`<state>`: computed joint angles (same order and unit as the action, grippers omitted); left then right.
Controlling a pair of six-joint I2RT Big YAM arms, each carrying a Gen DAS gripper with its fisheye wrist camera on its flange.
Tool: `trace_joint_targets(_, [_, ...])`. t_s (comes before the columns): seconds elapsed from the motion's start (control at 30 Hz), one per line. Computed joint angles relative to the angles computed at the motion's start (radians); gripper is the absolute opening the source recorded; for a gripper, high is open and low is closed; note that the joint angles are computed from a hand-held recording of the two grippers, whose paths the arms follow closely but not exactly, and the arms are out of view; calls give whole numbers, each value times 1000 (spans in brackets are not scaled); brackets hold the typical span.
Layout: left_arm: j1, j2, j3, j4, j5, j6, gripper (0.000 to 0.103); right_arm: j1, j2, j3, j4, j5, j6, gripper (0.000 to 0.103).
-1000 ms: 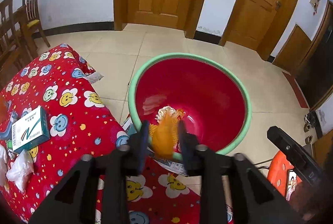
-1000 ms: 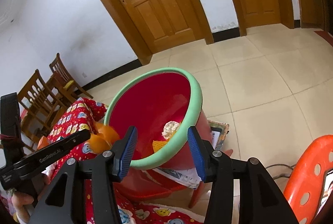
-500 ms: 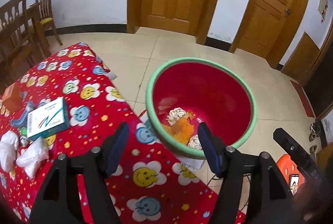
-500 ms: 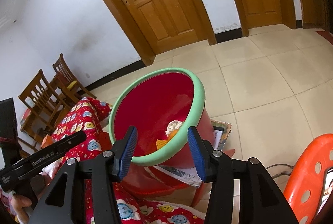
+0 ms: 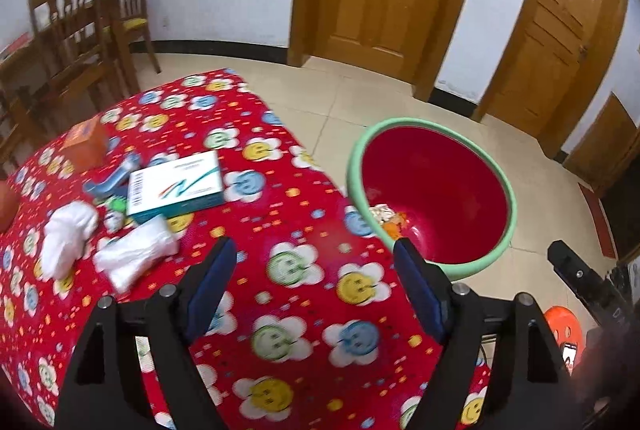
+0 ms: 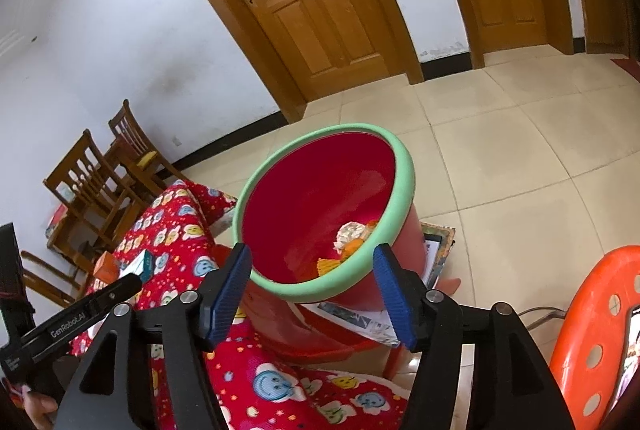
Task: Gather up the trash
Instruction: 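Move both tools back toward the table, then grasp the white cloth with the left gripper while the right gripper grasps the clear plastic bag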
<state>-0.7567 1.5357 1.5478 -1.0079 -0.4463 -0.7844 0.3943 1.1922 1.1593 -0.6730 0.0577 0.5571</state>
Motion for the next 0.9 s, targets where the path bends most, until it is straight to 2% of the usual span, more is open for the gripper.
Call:
trace_joint_targets(0.4, [11,-146,-126,-39,-70,-85,80,74,0,33,-28,18,-37,66])
trace_joint_targets(0.63, [27,-224,-183,-72,-116,-101,80,123,21,57,-41,30,-42,66])
trace_joint_targets(0.9, [82,-304,-250,-110,-148,-121,80,171,61,86,-51,42,-37,66])
